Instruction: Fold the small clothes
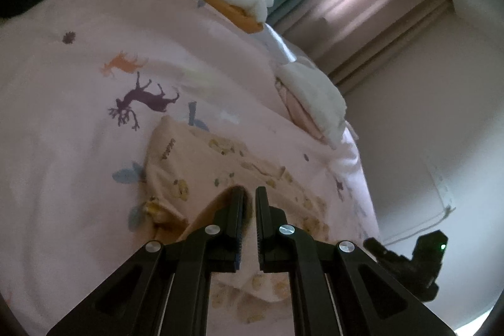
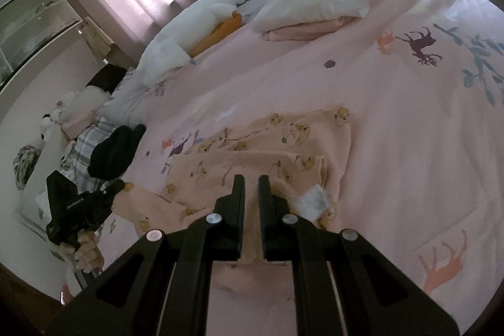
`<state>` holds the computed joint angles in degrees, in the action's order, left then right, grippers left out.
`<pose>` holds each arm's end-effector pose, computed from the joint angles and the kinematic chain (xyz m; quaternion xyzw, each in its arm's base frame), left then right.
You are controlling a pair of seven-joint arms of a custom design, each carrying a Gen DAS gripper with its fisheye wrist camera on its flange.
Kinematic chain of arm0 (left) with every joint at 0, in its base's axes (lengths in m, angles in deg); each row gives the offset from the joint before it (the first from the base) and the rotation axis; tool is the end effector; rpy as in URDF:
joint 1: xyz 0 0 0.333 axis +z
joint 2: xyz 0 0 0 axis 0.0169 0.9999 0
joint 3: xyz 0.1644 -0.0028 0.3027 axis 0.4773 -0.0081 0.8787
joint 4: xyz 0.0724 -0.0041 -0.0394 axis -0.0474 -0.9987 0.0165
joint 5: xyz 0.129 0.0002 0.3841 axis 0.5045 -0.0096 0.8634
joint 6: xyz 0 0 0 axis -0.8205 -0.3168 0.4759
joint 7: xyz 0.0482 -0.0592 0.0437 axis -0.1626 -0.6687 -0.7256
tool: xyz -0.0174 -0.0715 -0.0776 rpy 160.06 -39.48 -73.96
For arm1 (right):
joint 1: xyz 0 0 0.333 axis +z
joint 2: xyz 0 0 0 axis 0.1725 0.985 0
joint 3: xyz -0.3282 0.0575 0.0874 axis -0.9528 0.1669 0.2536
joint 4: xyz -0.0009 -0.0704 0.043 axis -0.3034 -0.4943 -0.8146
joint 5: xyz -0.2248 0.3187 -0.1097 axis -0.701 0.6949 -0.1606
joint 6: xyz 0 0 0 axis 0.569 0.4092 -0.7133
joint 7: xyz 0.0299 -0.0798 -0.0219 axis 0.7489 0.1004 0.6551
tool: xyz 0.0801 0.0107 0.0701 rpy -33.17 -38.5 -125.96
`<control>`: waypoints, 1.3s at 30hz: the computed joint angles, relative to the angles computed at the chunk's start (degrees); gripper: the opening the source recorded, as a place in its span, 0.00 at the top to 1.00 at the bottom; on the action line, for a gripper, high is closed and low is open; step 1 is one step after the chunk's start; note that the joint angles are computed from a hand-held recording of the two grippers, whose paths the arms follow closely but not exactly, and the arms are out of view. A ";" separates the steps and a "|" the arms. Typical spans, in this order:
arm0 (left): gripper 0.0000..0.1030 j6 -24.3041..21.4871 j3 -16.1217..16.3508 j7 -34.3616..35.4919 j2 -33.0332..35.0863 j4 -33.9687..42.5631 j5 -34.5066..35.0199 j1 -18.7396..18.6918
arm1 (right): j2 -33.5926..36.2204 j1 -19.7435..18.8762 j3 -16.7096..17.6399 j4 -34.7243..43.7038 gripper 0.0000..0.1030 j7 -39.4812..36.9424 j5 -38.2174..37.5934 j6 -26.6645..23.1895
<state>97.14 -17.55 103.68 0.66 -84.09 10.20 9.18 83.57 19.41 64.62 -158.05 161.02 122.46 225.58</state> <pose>0.7523 -0.0938 0.4604 0.6100 -0.6215 0.4856 0.0768 0.6200 0.1335 0.4780 -0.5173 0.7490 -0.0538 0.4105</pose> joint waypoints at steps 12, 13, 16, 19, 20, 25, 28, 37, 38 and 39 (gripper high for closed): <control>0.81 -3.66 2.63 -8.24 -0.20 -3.31 8.85 0.45 | -0.91 -0.36 -2.11 -3.75 0.73 8.78 -8.38 -7.48; 0.61 -3.95 2.76 -8.19 -0.67 -3.89 9.20 0.62 | -1.32 -0.29 -2.27 -4.39 0.70 9.12 -8.10 -7.14; 0.44 -3.75 2.32 -6.59 -1.98 -5.98 7.12 1.68 | -2.46 -0.31 -2.41 -6.09 0.44 8.98 -5.20 -6.11; 0.44 -7.26 2.25 -5.40 -1.46 -5.27 5.87 2.23 | -2.51 -0.49 -2.00 -6.08 0.44 5.58 -0.59 -6.86; 0.44 -8.31 3.06 -6.93 -0.73 -4.19 7.88 1.29 | -2.24 -0.31 -2.04 -5.82 0.44 5.21 -0.19 -7.31; 0.44 -9.41 1.89 -6.97 0.51 -3.11 6.37 1.80 | -0.36 -0.35 -1.24 -3.98 0.57 2.51 2.66 -8.30; 0.44 -7.44 3.26 -7.67 0.10 -2.87 8.46 0.23 | 0.03 -0.07 -1.05 -3.06 0.62 -0.19 4.11 -8.57; 0.44 -10.73 1.79 -12.10 4.61 2.49 11.24 2.26 | 0.89 -0.08 -1.34 -2.81 0.66 1.10 3.03 -8.62; 0.44 -10.45 1.97 -11.92 4.46 2.52 12.01 1.68 | 1.10 -0.30 -1.13 -2.65 0.67 0.78 3.97 -8.63; 0.44 -9.53 2.06 -11.32 3.91 1.89 12.35 1.36 | 1.16 -0.47 -0.88 -2.62 0.68 0.02 4.92 -8.42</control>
<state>87.61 -15.49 92.36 4.56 -82.20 22.55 10.54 84.73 18.94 63.74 -160.67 161.04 127.38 217.16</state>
